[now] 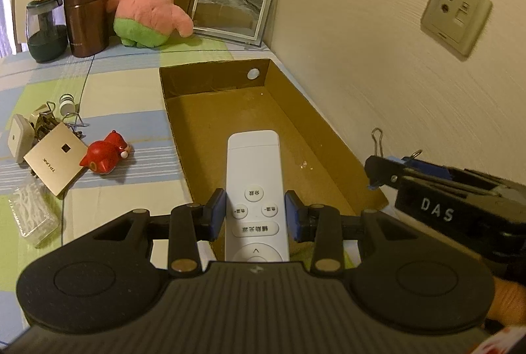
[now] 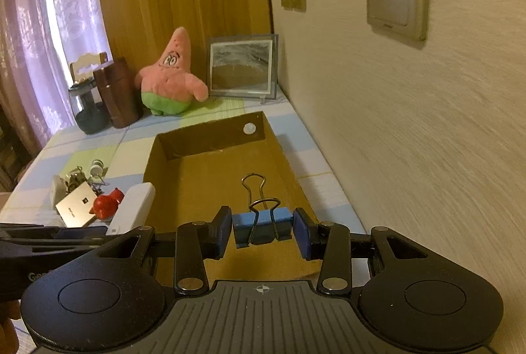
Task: Organize rigid objects
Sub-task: 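Carry remote and clip to the cardboard box while the left tool releases the remote inside, then open the right tool to drop the blue clip into the cardboard box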
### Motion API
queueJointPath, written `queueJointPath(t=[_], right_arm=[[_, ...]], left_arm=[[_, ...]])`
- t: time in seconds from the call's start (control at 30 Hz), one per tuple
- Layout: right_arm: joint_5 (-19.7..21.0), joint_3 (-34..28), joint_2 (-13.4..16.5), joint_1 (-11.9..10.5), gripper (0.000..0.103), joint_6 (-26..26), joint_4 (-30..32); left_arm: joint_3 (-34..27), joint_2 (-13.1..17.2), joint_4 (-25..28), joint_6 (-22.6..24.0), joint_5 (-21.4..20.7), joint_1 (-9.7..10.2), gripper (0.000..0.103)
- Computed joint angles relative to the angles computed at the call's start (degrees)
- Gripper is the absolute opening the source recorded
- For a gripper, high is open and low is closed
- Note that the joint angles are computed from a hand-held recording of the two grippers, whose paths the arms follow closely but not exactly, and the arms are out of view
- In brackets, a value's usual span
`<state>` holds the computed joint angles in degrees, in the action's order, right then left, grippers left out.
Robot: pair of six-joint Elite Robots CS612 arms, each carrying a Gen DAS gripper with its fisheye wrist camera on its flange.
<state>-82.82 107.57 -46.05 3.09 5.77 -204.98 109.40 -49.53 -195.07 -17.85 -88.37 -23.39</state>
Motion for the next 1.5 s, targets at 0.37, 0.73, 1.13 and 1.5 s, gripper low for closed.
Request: queueJointPath(t=[0.37,0.73,1.13,1.5], right_arm=[[1.3,-2.8,1.5,-0.3,0.037,-1.6,3.4],[1.6,-3.5,1.8,-0.6,0.037,-1.2,4.6],[2.1,-4.0,2.1,-0.6,0.037,-0.6,5.4],[2.7,-4.2,2.1,-0.1,0.037,-0.7,5.8]], left_arm=[[-4.3,2.0,2.8,-2.5,-0.6,0.65,0.033],[-6.3,3.0,3.9,-4.5,-2.1,1.52,0.033],[-6.1,3.2,3.4,-6.1,-0.2,2.01,0.034],[-3.7,1.9,2.7,-6.7,-0.2,2.84,0.034]])
